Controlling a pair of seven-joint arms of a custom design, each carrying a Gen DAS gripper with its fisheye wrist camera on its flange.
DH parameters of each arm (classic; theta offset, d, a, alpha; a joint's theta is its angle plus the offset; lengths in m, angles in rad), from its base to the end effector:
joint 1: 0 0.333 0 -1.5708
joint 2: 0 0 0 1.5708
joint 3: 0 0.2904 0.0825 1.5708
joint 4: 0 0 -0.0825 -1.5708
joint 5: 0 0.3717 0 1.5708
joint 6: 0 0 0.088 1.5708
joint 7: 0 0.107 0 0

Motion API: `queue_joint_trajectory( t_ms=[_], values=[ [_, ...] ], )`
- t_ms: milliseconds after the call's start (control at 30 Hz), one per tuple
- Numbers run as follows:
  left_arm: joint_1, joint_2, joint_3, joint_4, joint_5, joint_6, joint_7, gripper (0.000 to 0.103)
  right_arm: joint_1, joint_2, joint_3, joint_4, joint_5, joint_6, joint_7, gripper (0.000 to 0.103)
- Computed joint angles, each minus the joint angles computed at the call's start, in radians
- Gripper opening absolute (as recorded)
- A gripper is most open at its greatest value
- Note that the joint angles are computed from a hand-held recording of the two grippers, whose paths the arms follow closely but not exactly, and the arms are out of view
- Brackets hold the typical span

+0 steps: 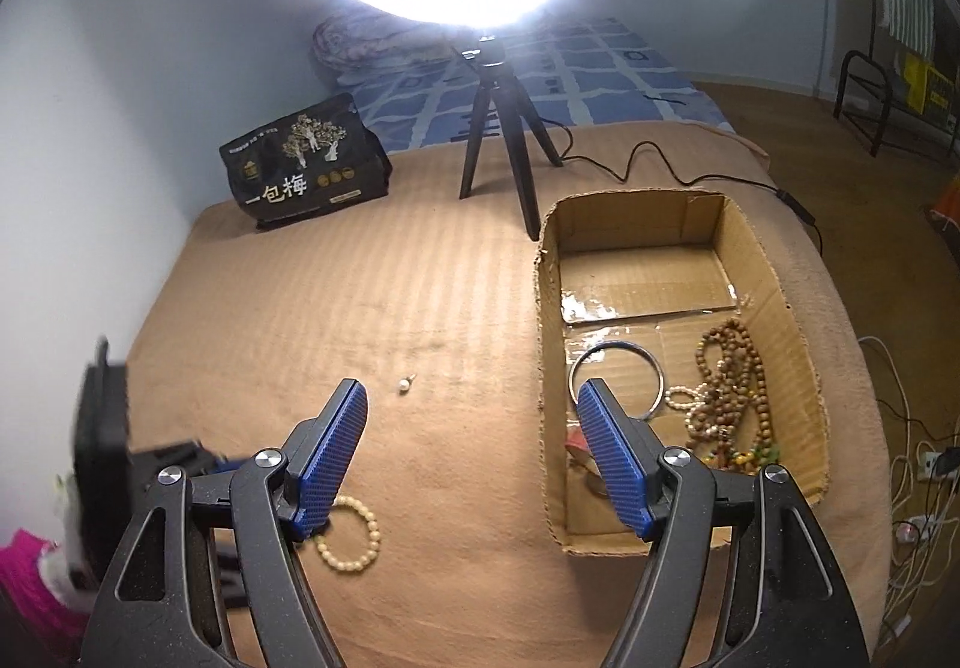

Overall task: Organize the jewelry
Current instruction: 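Move both tools back toward the cream bead bracelet on the blanket, then grasp the cream bead bracelet with the left tool while the right tool grasps the pearl earring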

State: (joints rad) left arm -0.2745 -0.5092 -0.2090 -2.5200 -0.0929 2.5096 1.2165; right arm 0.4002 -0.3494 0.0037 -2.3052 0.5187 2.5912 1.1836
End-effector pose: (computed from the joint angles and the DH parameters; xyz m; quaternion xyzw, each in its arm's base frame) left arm 0.3808 -0.2041 0.4865 -0.6623 0.7085 -0.2210 0.1026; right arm 0.4514 0.1828 0.5348 -0.7864 0.5022 -0.0727 0.3522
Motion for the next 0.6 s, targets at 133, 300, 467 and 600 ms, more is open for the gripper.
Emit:
queue_joint_trajectory(
  t_ms=[133,300,467,600],
  values=[
    [0.013,0.015,-0.025,-0.005,0.037,-0.025,-0.026,0.062,0.009,0.015,0.004,0.011,0.013,-0.008,0.004,0.073],
    [0.027,0.015,-0.03,-0.022,0.072,-0.025,-0.063,0.062,0.021,0.062,0.006,0.045,0.051,-0.044,-0.008,0.073],
    [0.026,0.029,-0.011,-0.036,0.069,-0.009,-0.058,0.048,0.017,0.138,0.023,0.104,0.103,-0.086,0.003,0.073],
    [0.036,0.044,-0.008,-0.048,0.073,0.018,-0.062,0.038,0.008,0.191,0.045,0.144,0.125,-0.106,0.016,0.073]
  ],
)
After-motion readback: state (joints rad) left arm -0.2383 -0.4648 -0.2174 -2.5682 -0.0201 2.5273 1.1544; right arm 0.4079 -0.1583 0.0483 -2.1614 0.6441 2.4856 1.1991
